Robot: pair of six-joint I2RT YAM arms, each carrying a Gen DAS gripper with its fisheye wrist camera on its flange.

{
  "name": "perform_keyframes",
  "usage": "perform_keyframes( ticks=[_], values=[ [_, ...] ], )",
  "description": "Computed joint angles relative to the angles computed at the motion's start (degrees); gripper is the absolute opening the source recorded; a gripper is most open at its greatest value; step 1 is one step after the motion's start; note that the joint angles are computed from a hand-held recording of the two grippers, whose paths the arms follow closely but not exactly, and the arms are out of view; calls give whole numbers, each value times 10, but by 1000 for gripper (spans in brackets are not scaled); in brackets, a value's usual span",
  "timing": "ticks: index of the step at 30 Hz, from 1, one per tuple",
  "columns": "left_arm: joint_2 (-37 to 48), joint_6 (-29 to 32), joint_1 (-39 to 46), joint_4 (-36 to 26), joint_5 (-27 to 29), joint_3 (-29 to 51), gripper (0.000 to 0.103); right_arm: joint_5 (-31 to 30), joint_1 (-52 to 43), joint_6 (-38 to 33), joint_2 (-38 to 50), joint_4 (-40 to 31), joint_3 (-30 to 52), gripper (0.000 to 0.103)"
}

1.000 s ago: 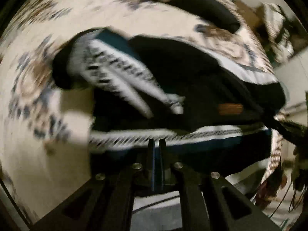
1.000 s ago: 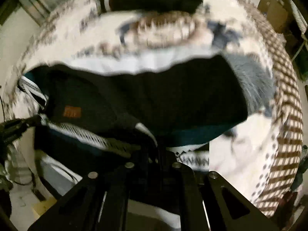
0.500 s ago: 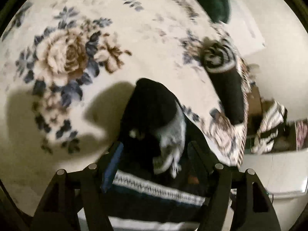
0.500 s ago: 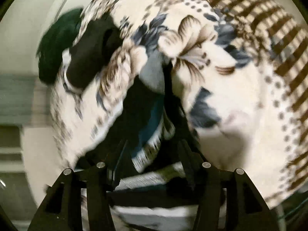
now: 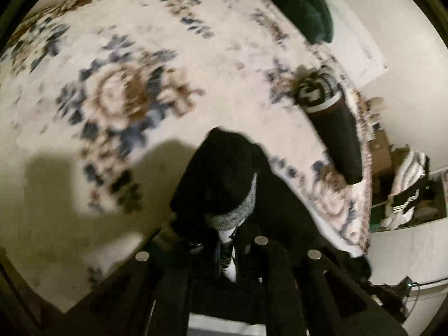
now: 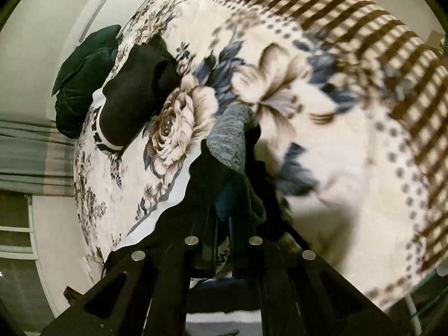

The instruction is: Fold small clothes

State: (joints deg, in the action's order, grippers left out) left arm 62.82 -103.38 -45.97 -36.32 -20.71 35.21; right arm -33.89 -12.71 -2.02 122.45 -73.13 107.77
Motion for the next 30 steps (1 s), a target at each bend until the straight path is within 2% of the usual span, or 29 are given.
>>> perform_keyframes(
  ticks=[3,5,7,8,9,10,12,13,14,15,16,17,18,19,21,23,24,26,27,28,30],
  values=[
    [31,-31,-8,56,44,-60,6,39,-22,-24,6,-13,-30,6],
    [61,-26,7,148,107,-117,10,73,-21,-38,32,-21,-41,6],
    [47,-54,1,191,123,-155,12,106,-17,-53,62,-33,-44,9],
    [26,-66,-8,179,119,-158,16,117,-17,-59,76,-45,-37,12],
    [4,-78,-20,150,111,-155,27,126,-18,-64,80,-53,-32,26],
    [-29,-91,-40,99,95,-141,35,132,-22,-73,71,-54,-34,34],
    [-69,-111,-77,35,62,-123,63,136,-30,-92,48,-59,-34,38],
    [-85,-110,-86,-9,48,-105,65,147,-32,-99,32,-60,-34,46],
    [-96,-95,-80,-45,44,-87,65,151,-36,-108,15,-60,-33,50],
    [-107,-69,-64,-62,45,-79,65,149,-41,-119,-5,-59,-29,60],
    [-125,-14,-25,-64,52,-73,65,146,-40,-122,-10,-65,-14,71],
    [-126,29,6,-62,57,-65,65,137,-40,-128,-13,-68,0,77],
    [-116,73,35,-50,61,-57,65,122,-36,-133,-4,-78,29,87],
    [-105,159,93,-11,83,-54,65,109,-28,-136,12,-89,65,94],
    [-45,271,172,78,141,-52,70,98,-4,-146,46,-98,127,95],
    [38,349,231,149,197,-36,70,92,34,-151,87,-102,188,95],
    [76,373,247,175,219,-27,71,92,48,-152,108,-110,216,95],
    [160,419,263,183,229,10,71,87,72,-147,169,-148,297,94],
    [186,433,268,178,235,21,71,92,78,-137,186,-146,309,87],
    [225,448,280,181,246,26,71,125,85,-128,192,-123,302,65],
    [242,446,292,217,266,-9,74,165,84,-109,225,-105,307,61]
  ],
)
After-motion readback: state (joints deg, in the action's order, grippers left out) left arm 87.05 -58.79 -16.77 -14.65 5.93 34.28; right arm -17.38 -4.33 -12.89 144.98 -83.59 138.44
